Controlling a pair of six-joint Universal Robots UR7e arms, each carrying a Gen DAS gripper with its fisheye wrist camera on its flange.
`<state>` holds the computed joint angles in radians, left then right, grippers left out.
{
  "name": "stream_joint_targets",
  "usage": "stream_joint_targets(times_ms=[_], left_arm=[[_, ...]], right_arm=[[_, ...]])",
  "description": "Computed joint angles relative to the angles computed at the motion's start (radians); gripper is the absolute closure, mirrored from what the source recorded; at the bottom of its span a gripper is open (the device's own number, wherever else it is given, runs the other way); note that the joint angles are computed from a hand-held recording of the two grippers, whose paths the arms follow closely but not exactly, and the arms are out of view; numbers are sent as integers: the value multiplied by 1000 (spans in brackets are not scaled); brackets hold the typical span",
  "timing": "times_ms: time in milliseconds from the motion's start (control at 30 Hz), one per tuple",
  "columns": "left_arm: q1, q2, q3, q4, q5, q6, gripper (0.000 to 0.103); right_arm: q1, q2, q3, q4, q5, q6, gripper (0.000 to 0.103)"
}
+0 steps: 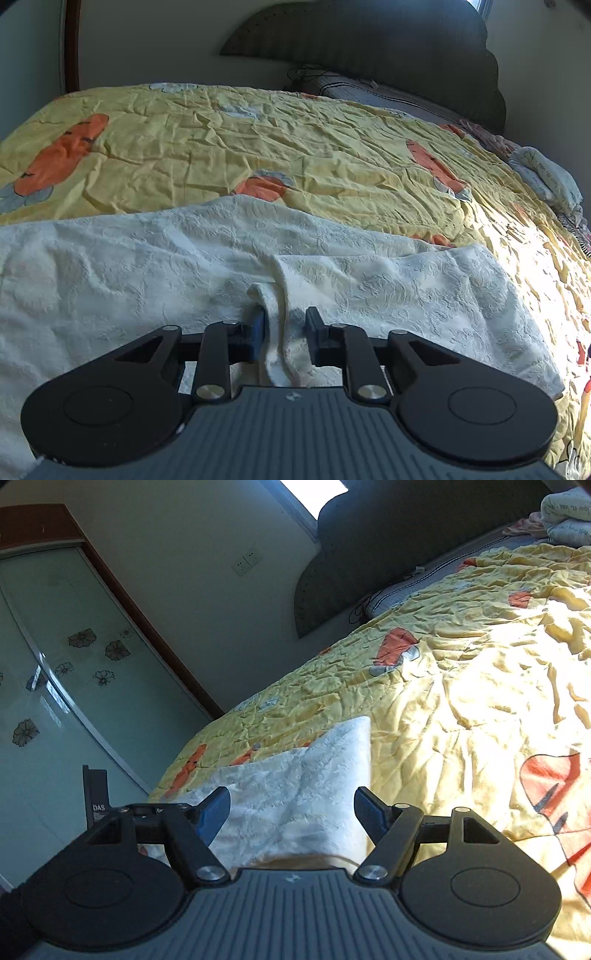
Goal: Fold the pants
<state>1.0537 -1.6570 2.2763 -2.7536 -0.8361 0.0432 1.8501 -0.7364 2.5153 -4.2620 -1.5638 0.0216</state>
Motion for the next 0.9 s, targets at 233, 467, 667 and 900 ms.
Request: stream_joint_targets(times_ms=[233,467,667,900], left_arm=[[-171,-91,148,-102,-26,54,58],[-143,-53,255,-177,-36,124,57],[-206,-100,252,-75,10,15,58],[-304,-147,353,-70,4,-28,37]], right_arm=[[-75,21,-122,202,231,202,23],[-106,20,-113,350,83,226,51],[-47,-103,-161,548,21,216,46],[-82,-54,-387,705,116,292,19]])
